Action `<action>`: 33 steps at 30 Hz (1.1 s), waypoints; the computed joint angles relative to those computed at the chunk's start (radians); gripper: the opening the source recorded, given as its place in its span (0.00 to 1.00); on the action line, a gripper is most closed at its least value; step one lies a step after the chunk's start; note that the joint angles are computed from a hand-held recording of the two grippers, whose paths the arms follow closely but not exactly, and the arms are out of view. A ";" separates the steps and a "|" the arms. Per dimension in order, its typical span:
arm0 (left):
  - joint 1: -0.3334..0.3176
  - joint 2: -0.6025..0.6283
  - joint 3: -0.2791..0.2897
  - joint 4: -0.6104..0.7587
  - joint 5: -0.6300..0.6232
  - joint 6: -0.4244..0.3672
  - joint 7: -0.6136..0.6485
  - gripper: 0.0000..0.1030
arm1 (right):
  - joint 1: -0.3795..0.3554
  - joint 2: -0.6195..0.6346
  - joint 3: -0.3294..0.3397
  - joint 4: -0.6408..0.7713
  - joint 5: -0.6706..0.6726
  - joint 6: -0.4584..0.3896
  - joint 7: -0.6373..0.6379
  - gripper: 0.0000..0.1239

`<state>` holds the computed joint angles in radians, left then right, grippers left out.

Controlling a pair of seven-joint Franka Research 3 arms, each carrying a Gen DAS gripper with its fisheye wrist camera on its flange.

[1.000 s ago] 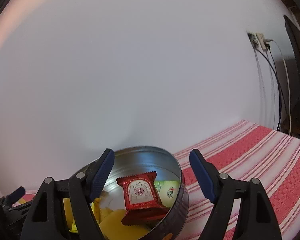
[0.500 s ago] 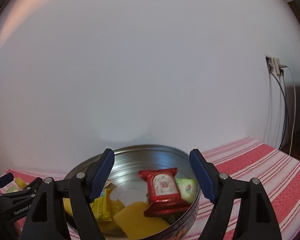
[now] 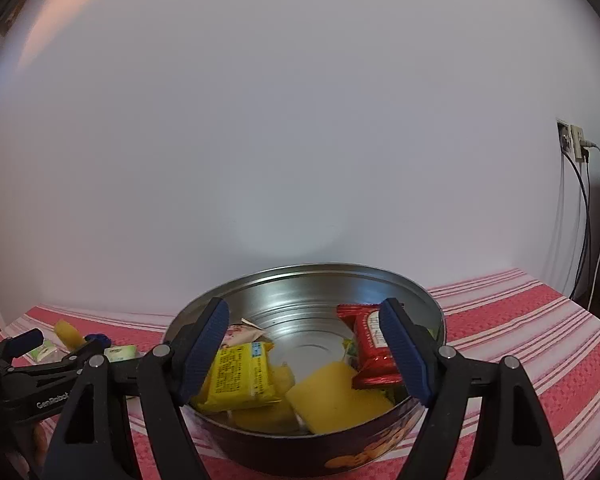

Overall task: Organize objects
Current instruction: 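Withdraw both tools from the tin toward the green tissue packs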

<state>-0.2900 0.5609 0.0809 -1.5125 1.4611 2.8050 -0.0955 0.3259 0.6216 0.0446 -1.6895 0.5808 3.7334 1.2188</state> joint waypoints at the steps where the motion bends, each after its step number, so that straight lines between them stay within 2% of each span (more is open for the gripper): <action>1: 0.001 -0.006 0.001 -0.007 0.001 0.002 -0.001 1.00 | 0.004 -0.002 0.002 -0.006 0.000 0.008 -0.001 0.64; 5: 0.016 -0.014 -0.002 -0.022 -0.009 0.013 0.002 1.00 | 0.000 -0.005 0.011 0.003 -0.008 -0.007 0.009 0.64; 8: 0.031 -0.015 -0.006 -0.032 -0.041 0.024 0.027 1.00 | 0.048 -0.012 -0.006 0.003 0.033 -0.022 -0.031 0.64; 12: 0.050 -0.019 -0.005 -0.049 -0.092 0.050 0.074 1.00 | 0.067 -0.004 -0.008 0.011 0.019 -0.040 -0.065 0.64; 21: 0.086 -0.037 0.027 -0.096 -0.172 0.081 0.155 1.00 | 0.146 0.015 -0.021 0.066 0.062 -0.130 -0.114 0.64; 24: 0.130 -0.034 0.016 -0.104 -0.237 0.103 0.224 1.00 | 0.180 0.031 -0.040 0.101 0.084 -0.178 -0.121 0.64; 27: 0.192 -0.019 -0.024 -0.107 -0.402 0.114 0.371 1.00 | 0.249 0.040 -0.110 0.132 0.135 -0.258 -0.126 0.64; 29: 0.203 -0.006 -0.020 -0.097 -0.465 0.115 0.411 1.00 | 0.283 0.054 -0.152 0.157 0.136 -0.313 -0.110 0.64; 31: 0.202 0.010 -0.008 -0.078 -0.510 0.105 0.451 1.00 | 0.335 0.069 -0.222 0.180 0.134 -0.372 -0.085 0.64; 33: 0.217 0.030 -0.023 -0.055 -0.575 0.094 0.533 1.00 | 0.376 0.088 -0.284 0.203 0.123 -0.428 -0.047 0.64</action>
<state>-0.0728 0.5907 0.0579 -1.5676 0.8861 2.8994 0.4377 0.7021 0.7092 -0.2394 -1.4869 0.7042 3.3053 1.1721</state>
